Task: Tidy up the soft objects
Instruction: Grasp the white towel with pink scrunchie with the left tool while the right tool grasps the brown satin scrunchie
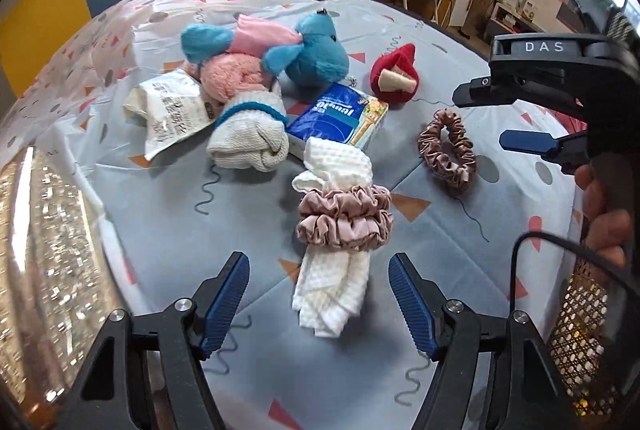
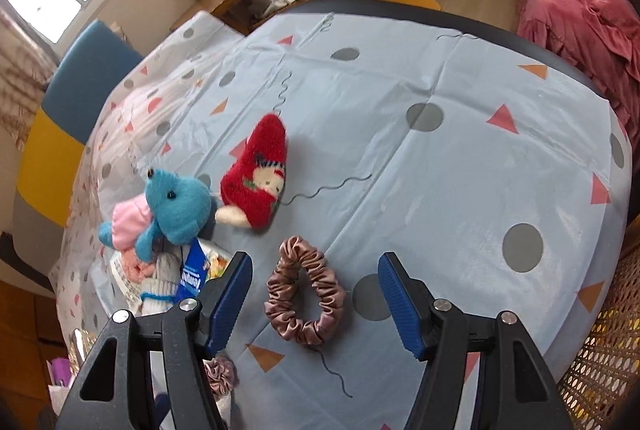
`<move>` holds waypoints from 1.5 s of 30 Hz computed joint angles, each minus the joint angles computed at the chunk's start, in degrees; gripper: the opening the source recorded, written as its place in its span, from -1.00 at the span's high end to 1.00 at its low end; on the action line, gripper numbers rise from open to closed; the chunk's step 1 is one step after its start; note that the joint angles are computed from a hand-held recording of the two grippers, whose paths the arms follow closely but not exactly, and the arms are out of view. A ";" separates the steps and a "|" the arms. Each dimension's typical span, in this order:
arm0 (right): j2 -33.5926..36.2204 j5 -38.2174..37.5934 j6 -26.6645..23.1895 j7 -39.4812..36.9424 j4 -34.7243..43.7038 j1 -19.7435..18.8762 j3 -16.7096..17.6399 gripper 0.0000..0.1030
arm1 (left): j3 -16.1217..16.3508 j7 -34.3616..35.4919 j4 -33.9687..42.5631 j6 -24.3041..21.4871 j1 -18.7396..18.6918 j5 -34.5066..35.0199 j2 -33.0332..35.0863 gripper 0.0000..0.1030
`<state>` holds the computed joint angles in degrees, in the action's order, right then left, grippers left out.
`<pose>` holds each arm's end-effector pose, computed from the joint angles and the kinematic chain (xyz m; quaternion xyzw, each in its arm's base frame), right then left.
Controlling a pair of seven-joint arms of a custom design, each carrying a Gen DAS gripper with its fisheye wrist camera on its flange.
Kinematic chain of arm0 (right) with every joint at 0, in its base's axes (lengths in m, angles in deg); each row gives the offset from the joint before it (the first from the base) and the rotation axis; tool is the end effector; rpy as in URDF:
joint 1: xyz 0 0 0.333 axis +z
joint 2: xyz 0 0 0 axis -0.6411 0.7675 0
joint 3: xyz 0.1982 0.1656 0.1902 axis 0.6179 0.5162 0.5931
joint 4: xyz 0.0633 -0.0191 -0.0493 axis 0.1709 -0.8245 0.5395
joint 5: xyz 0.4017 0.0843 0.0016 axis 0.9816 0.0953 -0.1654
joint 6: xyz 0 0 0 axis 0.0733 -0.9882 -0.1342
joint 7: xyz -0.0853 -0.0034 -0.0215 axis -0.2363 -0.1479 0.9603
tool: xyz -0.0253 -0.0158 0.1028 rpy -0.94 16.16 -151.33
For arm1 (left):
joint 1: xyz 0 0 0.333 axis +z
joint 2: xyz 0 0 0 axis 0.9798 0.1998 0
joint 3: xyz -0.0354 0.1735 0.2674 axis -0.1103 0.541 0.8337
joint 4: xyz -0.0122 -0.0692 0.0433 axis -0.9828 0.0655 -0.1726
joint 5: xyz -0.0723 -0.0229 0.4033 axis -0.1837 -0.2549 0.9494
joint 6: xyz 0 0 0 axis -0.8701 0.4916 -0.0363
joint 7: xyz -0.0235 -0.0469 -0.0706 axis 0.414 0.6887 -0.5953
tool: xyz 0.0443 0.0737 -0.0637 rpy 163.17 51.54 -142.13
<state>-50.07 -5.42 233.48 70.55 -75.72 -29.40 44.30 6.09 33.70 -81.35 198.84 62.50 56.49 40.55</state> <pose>0.5606 0.0890 0.3674 -0.5049 0.8091 -0.0327 0.2989 0.5015 -0.2966 0.3524 -0.5974 0.7579 -0.2088 0.1588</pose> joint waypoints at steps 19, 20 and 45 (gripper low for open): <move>5.17 -45.22 -11.97 20.93 6.55 5.58 -4.73 0.14 | -3.23 12.78 -3.87 9.40 4.33 -17.15 0.73 0.47; 4.92 -45.42 -11.60 21.05 6.26 5.30 -4.54 0.45 | -4.47 15.28 -5.02 9.93 5.43 -20.12 -0.11 0.48; 4.65 -49.08 -11.83 20.69 6.13 5.66 -3.23 0.49 | 2.44 -2.76 -7.13 4.85 9.71 -7.86 -19.13 0.50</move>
<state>-45.42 -54.51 221.66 91.24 -69.60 -23.74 41.07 8.54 30.94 -88.48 203.68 72.21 48.63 21.42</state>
